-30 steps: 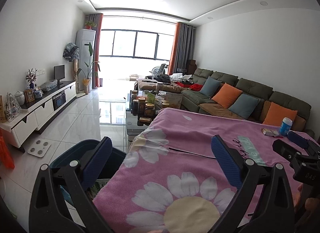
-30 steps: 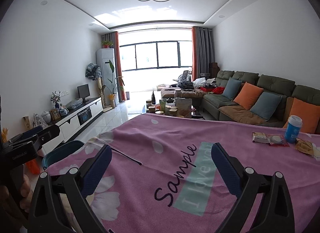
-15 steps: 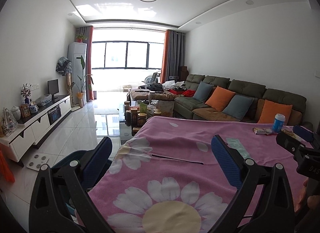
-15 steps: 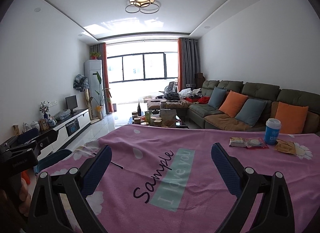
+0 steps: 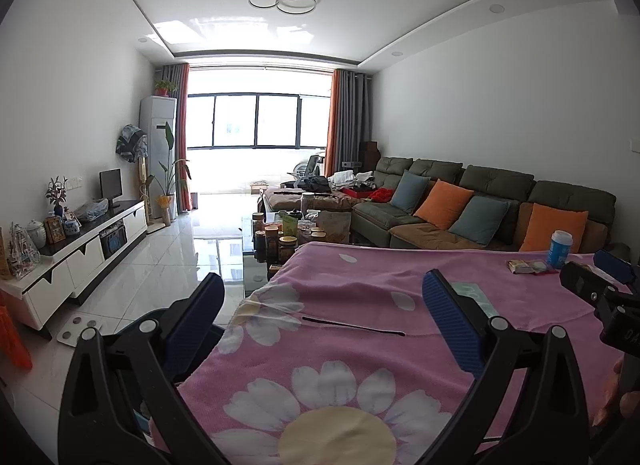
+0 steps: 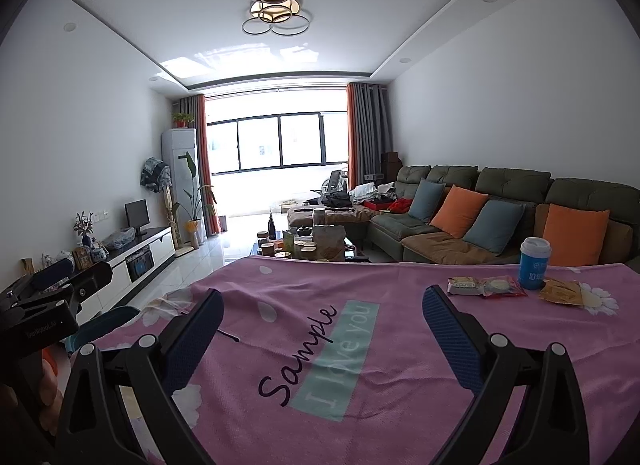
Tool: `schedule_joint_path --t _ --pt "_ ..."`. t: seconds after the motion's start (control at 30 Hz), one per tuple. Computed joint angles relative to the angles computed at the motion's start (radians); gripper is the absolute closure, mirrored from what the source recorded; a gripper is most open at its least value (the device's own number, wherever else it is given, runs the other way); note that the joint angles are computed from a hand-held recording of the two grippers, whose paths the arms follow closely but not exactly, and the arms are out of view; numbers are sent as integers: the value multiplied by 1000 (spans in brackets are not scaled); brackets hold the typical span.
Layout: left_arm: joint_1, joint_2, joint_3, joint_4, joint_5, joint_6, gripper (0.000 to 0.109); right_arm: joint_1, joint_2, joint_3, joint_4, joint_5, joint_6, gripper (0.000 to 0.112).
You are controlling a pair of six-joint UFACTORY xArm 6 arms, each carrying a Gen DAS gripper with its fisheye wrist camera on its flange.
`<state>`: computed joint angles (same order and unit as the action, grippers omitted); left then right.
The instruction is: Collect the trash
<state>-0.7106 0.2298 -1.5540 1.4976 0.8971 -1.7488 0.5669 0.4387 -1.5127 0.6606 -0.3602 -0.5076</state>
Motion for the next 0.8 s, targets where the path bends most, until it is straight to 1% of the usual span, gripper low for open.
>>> schedule_joint_path --t 0.13,0.57,0.8 --pt "-8 0 0 2 19 -2 11 -9 -8 12 -42 -2 48 16" --pt "-12 5 -8 12 32 -1 11 -10 -5 7 -14 -8 25 16" --pt "-15 7 -14 17 37 4 11 -10 -10 16 -26 -17 40 16"
